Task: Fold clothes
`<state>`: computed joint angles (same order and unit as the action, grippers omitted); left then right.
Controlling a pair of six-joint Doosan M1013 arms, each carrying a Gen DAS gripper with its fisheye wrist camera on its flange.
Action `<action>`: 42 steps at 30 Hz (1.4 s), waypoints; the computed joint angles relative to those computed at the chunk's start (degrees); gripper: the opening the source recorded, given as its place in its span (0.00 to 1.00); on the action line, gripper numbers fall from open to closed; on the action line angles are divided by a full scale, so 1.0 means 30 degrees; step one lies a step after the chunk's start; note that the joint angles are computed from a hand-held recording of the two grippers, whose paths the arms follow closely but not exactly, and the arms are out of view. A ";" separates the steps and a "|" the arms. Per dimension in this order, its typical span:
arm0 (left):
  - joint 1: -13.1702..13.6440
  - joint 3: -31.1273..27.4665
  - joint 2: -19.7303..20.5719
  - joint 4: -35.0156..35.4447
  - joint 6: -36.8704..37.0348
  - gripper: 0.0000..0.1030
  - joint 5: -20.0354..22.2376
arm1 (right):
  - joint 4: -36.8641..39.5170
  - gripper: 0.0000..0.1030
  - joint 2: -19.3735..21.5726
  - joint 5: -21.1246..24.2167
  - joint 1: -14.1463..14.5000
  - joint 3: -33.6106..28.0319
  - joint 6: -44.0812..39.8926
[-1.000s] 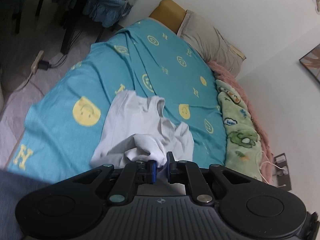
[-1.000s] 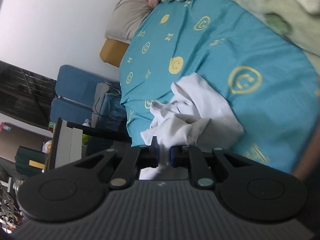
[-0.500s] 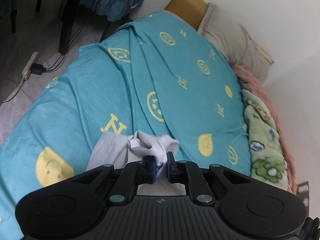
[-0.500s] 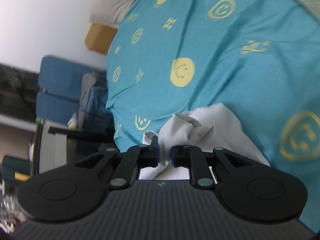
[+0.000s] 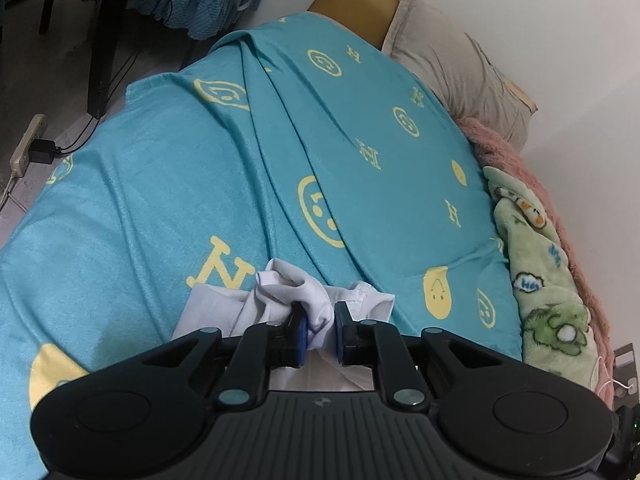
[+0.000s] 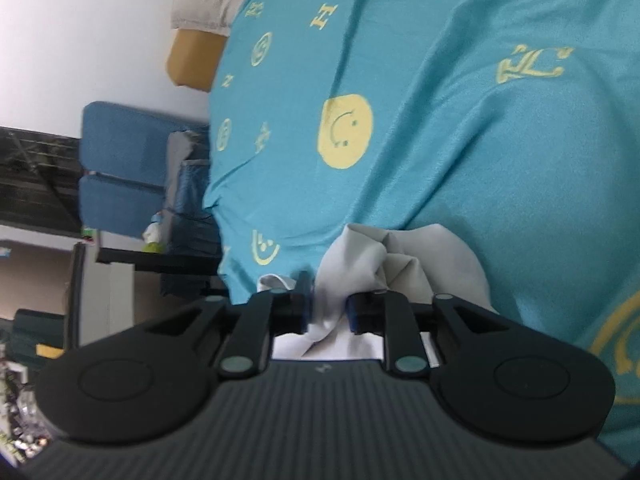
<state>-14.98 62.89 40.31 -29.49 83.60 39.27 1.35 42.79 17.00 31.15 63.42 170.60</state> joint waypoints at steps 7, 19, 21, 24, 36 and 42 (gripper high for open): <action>-0.0154 0.0870 -0.0557 -0.1735 0.4854 0.61 -0.0340 | -0.2247 0.67 -0.0082 -0.0489 0.0359 -0.0430 -0.1231; -0.0960 0.1671 -0.0857 0.1672 0.5337 0.78 -0.1604 | -0.9020 0.24 0.1074 0.5320 0.1274 -0.2915 -0.2812; -0.1033 0.1696 -0.0749 0.2358 0.5156 0.78 -0.1649 | -0.8986 0.21 0.1660 0.6063 0.1288 -0.3613 -0.3447; -0.1145 0.1835 -0.0709 0.3019 0.5343 0.78 -0.1785 | -0.9571 0.21 0.2020 0.6382 0.1347 -0.4000 -0.3817; -0.1734 0.5516 -0.3312 0.5647 0.4173 0.76 -0.4856 | -1.1220 0.25 0.0494 0.8445 0.2393 -0.2842 -0.3644; -0.2071 0.7062 -0.4582 0.6331 0.3643 0.76 -0.4335 | -1.2278 0.26 -0.0524 0.8275 0.3006 -0.1335 -0.1827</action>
<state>-21.19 84.07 26.57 -10.50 94.53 26.27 -35.48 41.22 41.82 40.16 59.41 165.12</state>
